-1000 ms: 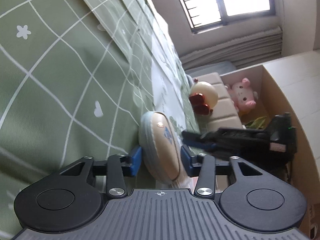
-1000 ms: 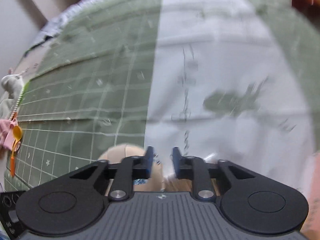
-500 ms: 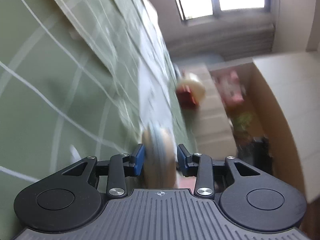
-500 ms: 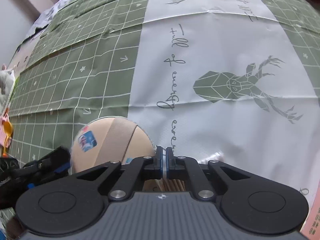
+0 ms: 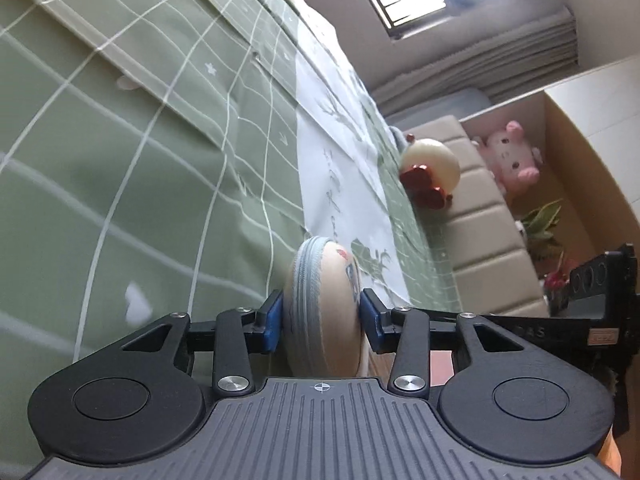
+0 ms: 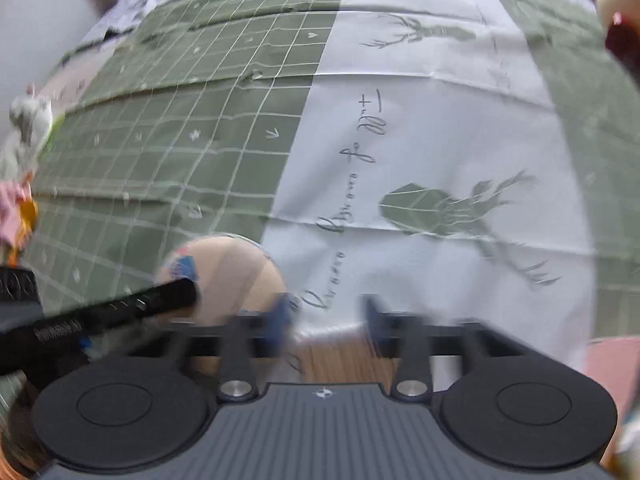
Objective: Organize soft objects
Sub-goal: 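Grasp the cotton swab pack with the right gripper while the left gripper holds the case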
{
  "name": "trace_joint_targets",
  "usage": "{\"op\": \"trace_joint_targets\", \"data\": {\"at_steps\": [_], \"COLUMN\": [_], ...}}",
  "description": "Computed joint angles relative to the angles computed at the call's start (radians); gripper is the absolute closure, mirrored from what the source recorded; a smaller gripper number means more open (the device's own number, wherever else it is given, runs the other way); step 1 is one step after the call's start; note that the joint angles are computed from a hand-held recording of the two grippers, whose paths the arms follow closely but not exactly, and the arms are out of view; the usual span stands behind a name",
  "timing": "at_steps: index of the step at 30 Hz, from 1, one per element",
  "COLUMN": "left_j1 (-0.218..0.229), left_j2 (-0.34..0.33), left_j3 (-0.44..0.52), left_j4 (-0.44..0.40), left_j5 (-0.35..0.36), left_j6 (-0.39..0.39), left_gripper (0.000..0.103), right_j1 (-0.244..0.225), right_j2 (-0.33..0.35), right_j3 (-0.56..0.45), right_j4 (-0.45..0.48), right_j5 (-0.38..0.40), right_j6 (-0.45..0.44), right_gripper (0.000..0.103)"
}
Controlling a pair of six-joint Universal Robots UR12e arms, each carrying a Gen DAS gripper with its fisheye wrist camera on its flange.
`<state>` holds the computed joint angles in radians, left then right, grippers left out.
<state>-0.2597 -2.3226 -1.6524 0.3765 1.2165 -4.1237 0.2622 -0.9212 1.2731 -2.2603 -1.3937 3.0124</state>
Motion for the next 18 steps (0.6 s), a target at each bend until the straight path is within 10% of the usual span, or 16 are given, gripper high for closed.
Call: {"op": "trace_joint_targets", "data": {"at_steps": [12, 18], "left_j1": [-0.053, -0.078], "left_j2": [0.194, 0.262], "left_j3": [-0.218, -0.291], "left_j4": [-0.069, -0.121], "left_j5": [0.171, 0.201], "left_j6": [0.264, 0.356], "left_gripper": [0.061, 0.061], "right_j1": [0.035, 0.053], "right_j2": [0.069, 0.065], "right_j3": [-0.106, -0.082], "right_j4": [0.24, 0.2], "right_j5": [-0.139, -0.186], "right_j6": [-0.07, -0.072], "right_gripper": [0.032, 0.033]}}
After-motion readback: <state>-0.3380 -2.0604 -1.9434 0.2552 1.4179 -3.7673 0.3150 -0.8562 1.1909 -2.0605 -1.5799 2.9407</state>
